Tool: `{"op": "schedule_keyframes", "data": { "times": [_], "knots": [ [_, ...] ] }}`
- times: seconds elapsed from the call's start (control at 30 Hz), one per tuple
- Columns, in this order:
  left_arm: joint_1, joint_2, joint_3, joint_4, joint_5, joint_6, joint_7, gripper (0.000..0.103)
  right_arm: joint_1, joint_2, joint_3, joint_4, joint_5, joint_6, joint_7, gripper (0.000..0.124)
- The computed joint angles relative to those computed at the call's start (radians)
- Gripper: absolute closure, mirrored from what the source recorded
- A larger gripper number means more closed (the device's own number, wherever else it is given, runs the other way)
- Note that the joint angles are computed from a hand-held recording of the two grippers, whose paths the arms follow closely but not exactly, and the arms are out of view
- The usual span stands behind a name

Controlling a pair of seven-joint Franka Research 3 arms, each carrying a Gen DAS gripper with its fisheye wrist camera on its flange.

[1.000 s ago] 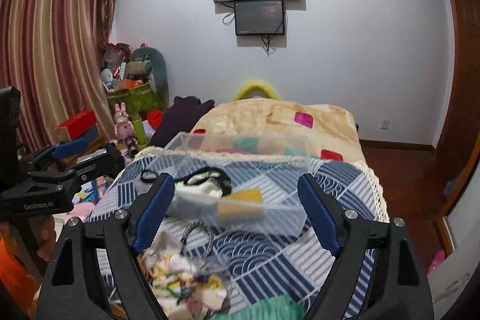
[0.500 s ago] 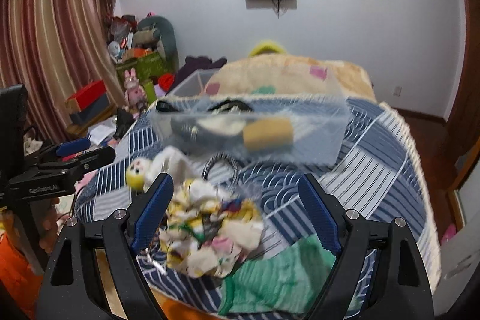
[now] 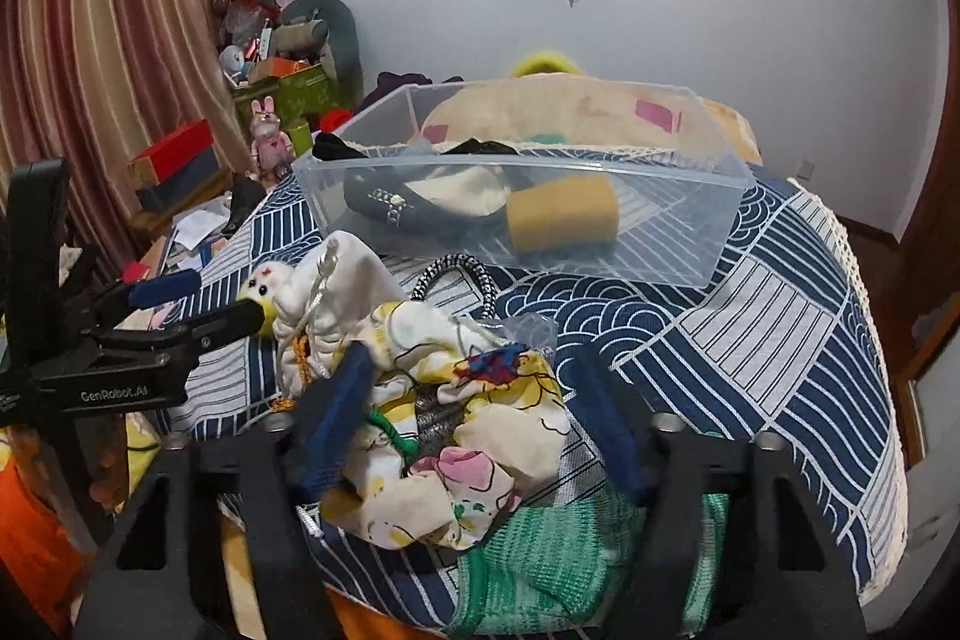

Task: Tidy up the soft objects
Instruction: 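Grasp the floral scrunchie with the right tool while the left tool grasps the yellow plush, then lower the plush and scrunchie into the clear box and open both tools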

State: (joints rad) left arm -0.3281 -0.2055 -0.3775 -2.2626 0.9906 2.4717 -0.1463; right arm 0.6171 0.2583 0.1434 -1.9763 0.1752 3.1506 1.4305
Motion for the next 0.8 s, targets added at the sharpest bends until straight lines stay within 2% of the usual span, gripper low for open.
{"op": "schedule_keyframes", "data": {
  "times": [0.07, 0.1, 0.2, 0.23, 0.27, 0.3, 0.43, 0.63, 0.67, 0.73, 0.8],
  "knots": [
    [0.003, 0.011, 0.006, 0.005, -0.001, 0.014, 0.006, 0.026, -0.002, 0.001, -0.001, 0.0, 0.005, 0.002, 0.002, 0.089],
    [0.004, 0.016, 0.009, 0.006, -0.002, 0.023, 0.008, 0.028, 0.02, -0.001, -0.027, -0.003, -0.007, 0.003, 0.02, 0.094],
    [0.006, 0.032, 0.02, 0.007, -0.019, 0.05, 0.022, 0.039, -0.016, -0.006, 0.008, -0.012, 0.011, 0.013, -0.001, 0.104],
    [0.006, 0.037, 0.027, 0.004, -0.03, 0.071, 0.032, 0.046, -0.022, -0.01, 0.014, -0.02, 0.015, 0.023, -0.007, 0.11],
    [0.008, 0.039, 0.03, 0.001, -0.031, 0.09, 0.033, 0.054, -0.023, -0.013, 0.014, -0.025, 0.017, 0.029, -0.011, 0.111],
    [0.01, 0.039, 0.034, -0.004, -0.032, 0.115, 0.033, 0.058, -0.011, -0.017, 0.001, -0.03, 0.015, 0.038, -0.004, 0.111],
    [0.013, 0.031, 0.015, -0.002, 0.011, 0.095, 0.011, 0.059, -0.017, -0.035, 0.003, -0.051, 0.03, 0.076, -0.005, 0.113],
    [0.001, -0.003, -0.011, 0.009, 0.069, 0.026, -0.006, 0.059, 0.012, -0.057, -0.04, -0.059, 0.047, 0.114, 0.014, 0.113],
    [0.0, -0.006, -0.012, 0.013, 0.072, 0.019, -0.003, 0.059, 0.028, -0.061, -0.06, -0.06, 0.047, 0.119, 0.018, 0.113],
    [-0.001, -0.015, -0.013, 0.02, 0.079, 0.015, -0.002, 0.059, 0.108, -0.065, -0.148, -0.059, 0.046, 0.134, 0.033, 0.113],
    [0.001, -0.022, -0.015, 0.03, 0.09, 0.011, -0.001, 0.059, 0.141, -0.064, -0.183, -0.049, 0.053, 0.14, 0.034, 0.113]
  ]
}}
